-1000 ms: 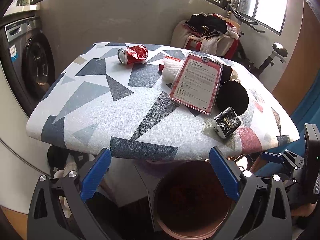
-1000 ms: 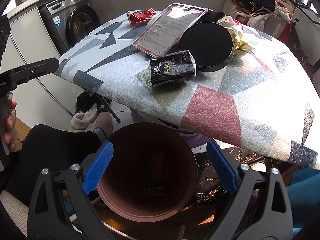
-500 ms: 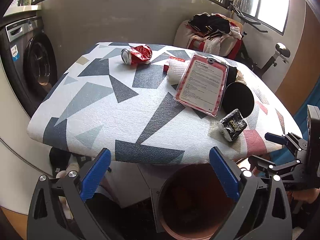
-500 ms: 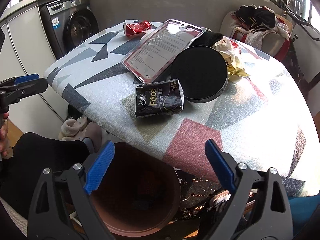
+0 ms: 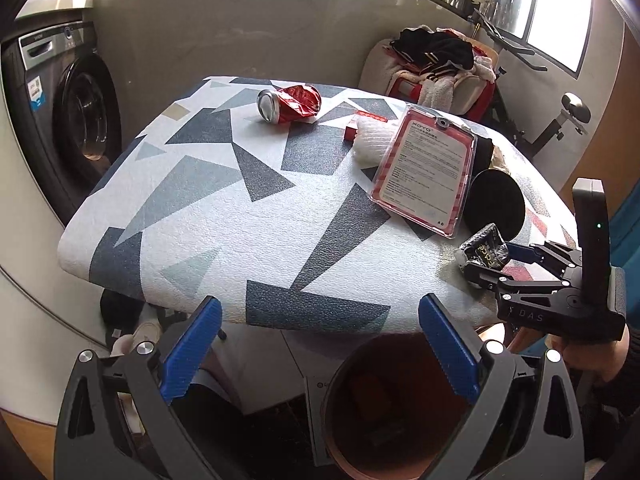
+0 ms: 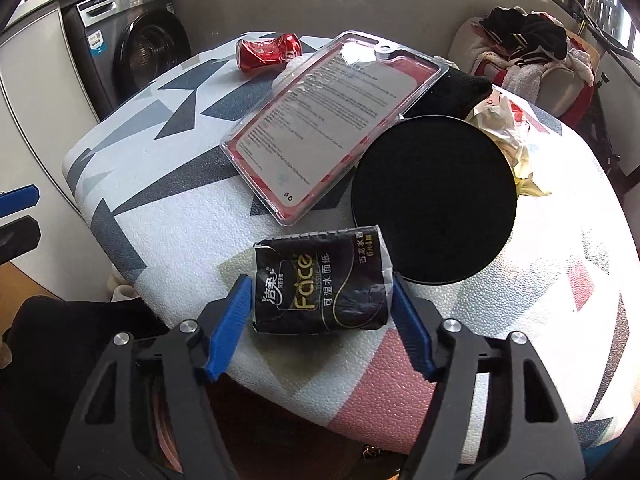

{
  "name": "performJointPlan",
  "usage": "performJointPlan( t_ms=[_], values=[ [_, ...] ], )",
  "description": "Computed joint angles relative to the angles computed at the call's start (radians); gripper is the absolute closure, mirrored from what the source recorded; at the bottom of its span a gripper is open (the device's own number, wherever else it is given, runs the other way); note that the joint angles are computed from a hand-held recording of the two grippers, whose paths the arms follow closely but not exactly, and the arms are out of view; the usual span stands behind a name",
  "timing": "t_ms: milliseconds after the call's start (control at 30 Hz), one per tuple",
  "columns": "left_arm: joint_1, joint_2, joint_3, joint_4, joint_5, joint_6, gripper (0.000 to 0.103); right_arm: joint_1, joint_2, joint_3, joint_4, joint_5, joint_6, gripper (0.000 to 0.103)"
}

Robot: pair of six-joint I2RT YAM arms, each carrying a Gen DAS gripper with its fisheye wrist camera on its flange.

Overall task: Collect trash
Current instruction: 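Grasp the black Face tissue pack with the right gripper and lift it, then grasp the clear XOYO phone-case package with the left gripper while the right holds the tissue pack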

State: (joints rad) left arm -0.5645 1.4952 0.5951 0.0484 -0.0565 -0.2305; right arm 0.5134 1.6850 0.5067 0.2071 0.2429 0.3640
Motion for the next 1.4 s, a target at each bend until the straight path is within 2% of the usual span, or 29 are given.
performJointPlan(
  t_ms=[100, 533, 733, 900, 1033, 1100, 1167, 1233, 1400],
  values=[
    [-0.001, 0.004, 0.001, 0.001, 0.0, 0.002, 0.007, -0.003, -0.019, -0.015, 0.013, -0.014, -0.005, 0.041],
    [-0.033, 0.025, 0.023, 0.003, -0.009, 0.006, 0.007, -0.019, -0.241, -0.118, -0.016, 0.001, 0.012, 0.042],
    [-0.04, 0.084, 0.087, 0.046, 0.061, 0.052, 0.007, -0.067, -0.35, -0.15, -0.053, -0.014, -0.01, 0.042],
    [-0.046, 0.222, 0.25, 0.036, 0.115, 0.06, 0.008, -0.101, -0.395, -0.154, -0.074, -0.013, -0.041, 0.041],
    [-0.039, 0.372, 0.436, -0.018, 0.168, 0.098, 0.016, -0.145, -0.402, -0.152, -0.061, -0.039, -0.052, 0.042],
    [-0.023, 0.454, 0.546, -0.064, 0.196, 0.111, 0.024, -0.165, -0.396, -0.15, -0.049, -0.053, -0.059, 0.042],
    [-0.004, 0.536, 0.659, -0.119, 0.231, 0.102, 0.04, -0.181, -0.389, -0.148, -0.041, -0.066, -0.068, 0.042],
    [0.015, 0.612, 0.766, -0.169, 0.262, 0.084, 0.048, -0.196, -0.38, -0.148, -0.032, -0.073, -0.081, 0.042],
    [0.027, 0.736, 0.945, -0.238, 0.301, 0.104, 0.053, -0.231, -0.364, -0.144, -0.023, -0.095, -0.102, 0.042]
  ],
)
